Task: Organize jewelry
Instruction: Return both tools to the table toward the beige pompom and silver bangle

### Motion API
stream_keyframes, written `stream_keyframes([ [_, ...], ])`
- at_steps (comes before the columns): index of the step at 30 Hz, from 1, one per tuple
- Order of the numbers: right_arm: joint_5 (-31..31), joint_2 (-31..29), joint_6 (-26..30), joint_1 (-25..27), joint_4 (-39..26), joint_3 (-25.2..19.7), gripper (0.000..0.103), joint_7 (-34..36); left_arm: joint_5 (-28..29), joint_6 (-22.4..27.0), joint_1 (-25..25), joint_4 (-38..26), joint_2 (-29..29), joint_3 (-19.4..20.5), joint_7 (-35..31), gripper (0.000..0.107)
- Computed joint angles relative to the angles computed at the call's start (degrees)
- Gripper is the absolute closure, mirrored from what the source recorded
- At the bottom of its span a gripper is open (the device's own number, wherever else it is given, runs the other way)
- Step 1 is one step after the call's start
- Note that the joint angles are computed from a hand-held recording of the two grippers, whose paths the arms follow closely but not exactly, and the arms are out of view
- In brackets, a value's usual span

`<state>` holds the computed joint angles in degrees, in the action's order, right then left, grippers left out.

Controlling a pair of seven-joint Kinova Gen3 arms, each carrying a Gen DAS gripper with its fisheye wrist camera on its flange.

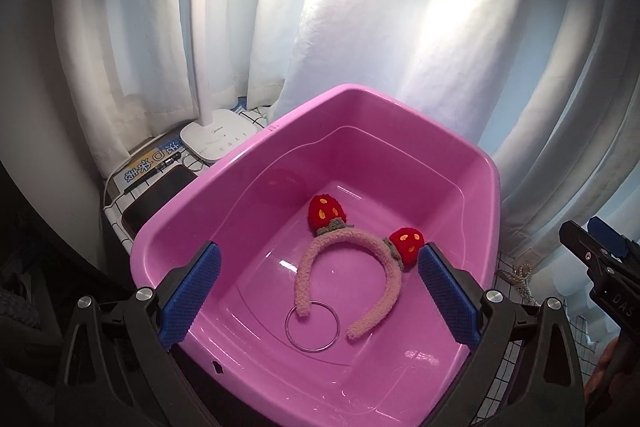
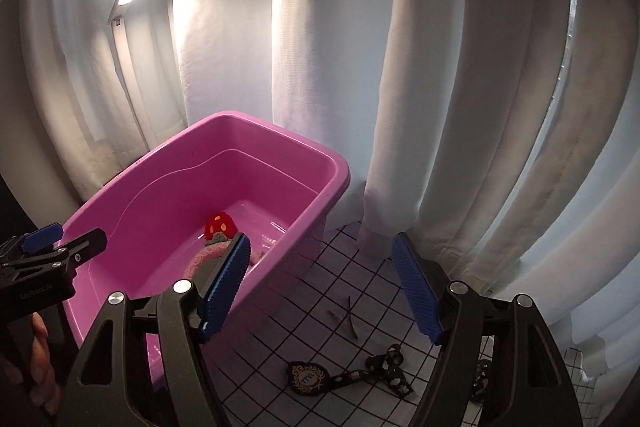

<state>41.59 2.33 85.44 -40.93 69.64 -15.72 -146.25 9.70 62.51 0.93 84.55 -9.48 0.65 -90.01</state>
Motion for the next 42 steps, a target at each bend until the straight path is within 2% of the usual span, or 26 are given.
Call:
stream_keyframes([
  [5,-0.27,-11.40,5.45,2.78,10.79,-3.26,0.033,-8.71,4.43,1.48,2.84,0.83,-2.78,0.65,-2.31,0.011],
  [9,-1.27,-19.15,12.97,6.28,16.30,-8.00,0.033,-14.25,6.63,-0.41,6.17,3.78,-6.55,2.09,-4.02,0.011],
  [14,-6.49,-27.66,19.11,11.32,21.79,-11.95,0.033,-19.39,10.72,-1.15,10.65,8.30,-8.84,3.28,-5.55,0.011],
  [18,-12.20,-34.15,20.66,15.17,26.45,-12.83,0.033,-22.57,10.18,-1.98,13.50,11.87,-9.40,6.70,-6.03,0.011],
  [24,-20.11,-40.85,17.84,19.32,34.47,-10.49,0.032,-24.23,7.44,-4.72,15.60,16.71,-7.12,10.46,-3.36,0.011],
  [28,-24.18,-42.85,12.39,20.58,40.26,-7.62,0.033,-23.34,1.65,-8.51,15.65,19.38,-5.18,14.03,1.19,0.011],
  [31,-26.50,-43.76,8.40,21.76,43.69,-6.37,0.033,-22.35,-0.70,-9.68,16.51,21.00,-3.38,14.35,3.56,0.011],
  [35,-28.62,-45.05,4.87,23.92,46.08,-6.33,0.033,-20.70,-0.97,-8.71,18.49,22.90,-2.25,13.96,4.78,0.011],
  [40,-29.60,-46.11,2.65,26.53,47.74,-5.27,0.033,-17.02,-4.34,-10.02,21.76,25.72,-1.48,18.05,9.12,0.011],
  [42,-29.63,-46.68,1.76,27.60,48.17,-4.64,0.033,-15.45,-3.59,-10.93,23.49,26.21,-0.46,18.07,9.31,0.011],
])
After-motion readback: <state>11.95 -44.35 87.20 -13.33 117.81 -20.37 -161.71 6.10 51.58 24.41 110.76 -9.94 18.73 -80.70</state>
